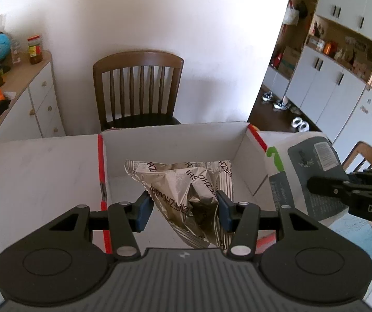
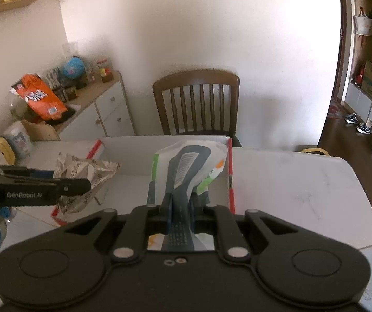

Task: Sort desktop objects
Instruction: 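Carry the foil bag and white-grey package with both tools over the red box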

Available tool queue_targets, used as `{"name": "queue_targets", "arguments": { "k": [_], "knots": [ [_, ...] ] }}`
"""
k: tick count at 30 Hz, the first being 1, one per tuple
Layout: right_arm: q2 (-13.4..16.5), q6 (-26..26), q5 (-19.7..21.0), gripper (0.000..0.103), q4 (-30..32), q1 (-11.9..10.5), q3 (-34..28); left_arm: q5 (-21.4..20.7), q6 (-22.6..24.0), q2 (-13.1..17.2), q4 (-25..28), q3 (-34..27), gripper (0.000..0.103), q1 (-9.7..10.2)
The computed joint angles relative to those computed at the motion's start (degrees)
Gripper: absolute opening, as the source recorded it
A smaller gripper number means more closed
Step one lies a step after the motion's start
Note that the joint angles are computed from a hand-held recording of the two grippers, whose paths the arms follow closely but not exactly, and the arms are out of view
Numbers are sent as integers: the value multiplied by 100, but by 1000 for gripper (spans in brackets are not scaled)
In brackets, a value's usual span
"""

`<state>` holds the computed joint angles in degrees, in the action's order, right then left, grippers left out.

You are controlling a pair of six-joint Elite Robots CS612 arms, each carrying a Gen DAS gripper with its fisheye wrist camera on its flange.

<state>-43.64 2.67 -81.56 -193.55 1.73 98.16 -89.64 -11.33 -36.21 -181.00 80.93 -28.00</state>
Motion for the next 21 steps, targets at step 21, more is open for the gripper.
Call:
{"name": "queue_targets", "arguments": {
  "k": [21],
  "knots": [
    [606, 301, 172, 10, 847, -35, -1044, 35, 252, 670, 1411, -1118, 51, 44]
  ]
}}
